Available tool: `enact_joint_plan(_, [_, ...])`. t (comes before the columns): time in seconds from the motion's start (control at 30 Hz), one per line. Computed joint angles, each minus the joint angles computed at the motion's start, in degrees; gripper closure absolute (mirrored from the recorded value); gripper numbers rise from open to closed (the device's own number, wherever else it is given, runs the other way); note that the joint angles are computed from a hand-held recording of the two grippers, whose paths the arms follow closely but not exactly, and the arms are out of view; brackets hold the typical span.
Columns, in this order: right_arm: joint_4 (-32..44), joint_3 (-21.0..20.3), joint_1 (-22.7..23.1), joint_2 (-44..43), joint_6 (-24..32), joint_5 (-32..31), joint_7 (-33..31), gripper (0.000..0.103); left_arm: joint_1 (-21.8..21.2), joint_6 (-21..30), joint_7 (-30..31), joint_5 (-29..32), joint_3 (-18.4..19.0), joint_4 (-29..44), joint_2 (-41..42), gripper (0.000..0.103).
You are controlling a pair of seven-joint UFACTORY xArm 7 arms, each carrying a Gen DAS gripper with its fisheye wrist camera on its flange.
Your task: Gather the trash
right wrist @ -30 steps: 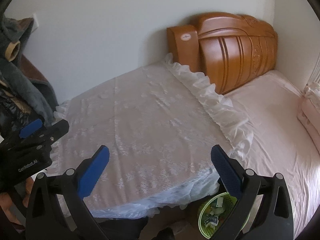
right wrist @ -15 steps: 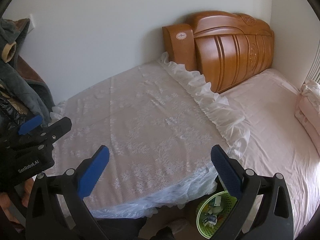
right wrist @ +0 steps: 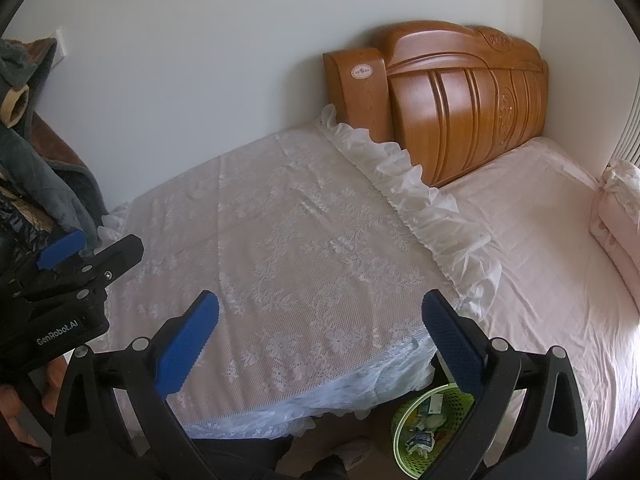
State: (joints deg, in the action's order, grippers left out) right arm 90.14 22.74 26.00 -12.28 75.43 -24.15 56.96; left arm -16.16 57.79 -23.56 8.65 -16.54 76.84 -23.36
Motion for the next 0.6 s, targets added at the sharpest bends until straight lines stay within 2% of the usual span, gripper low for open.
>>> enact_joint_plan(0.6, [0.2,-0.2,0.3,0.5,0.6,0.1,0.3,0.002,-0.3,-0.2,0.9,-0.8,0.6,0.0,0.6,0.008])
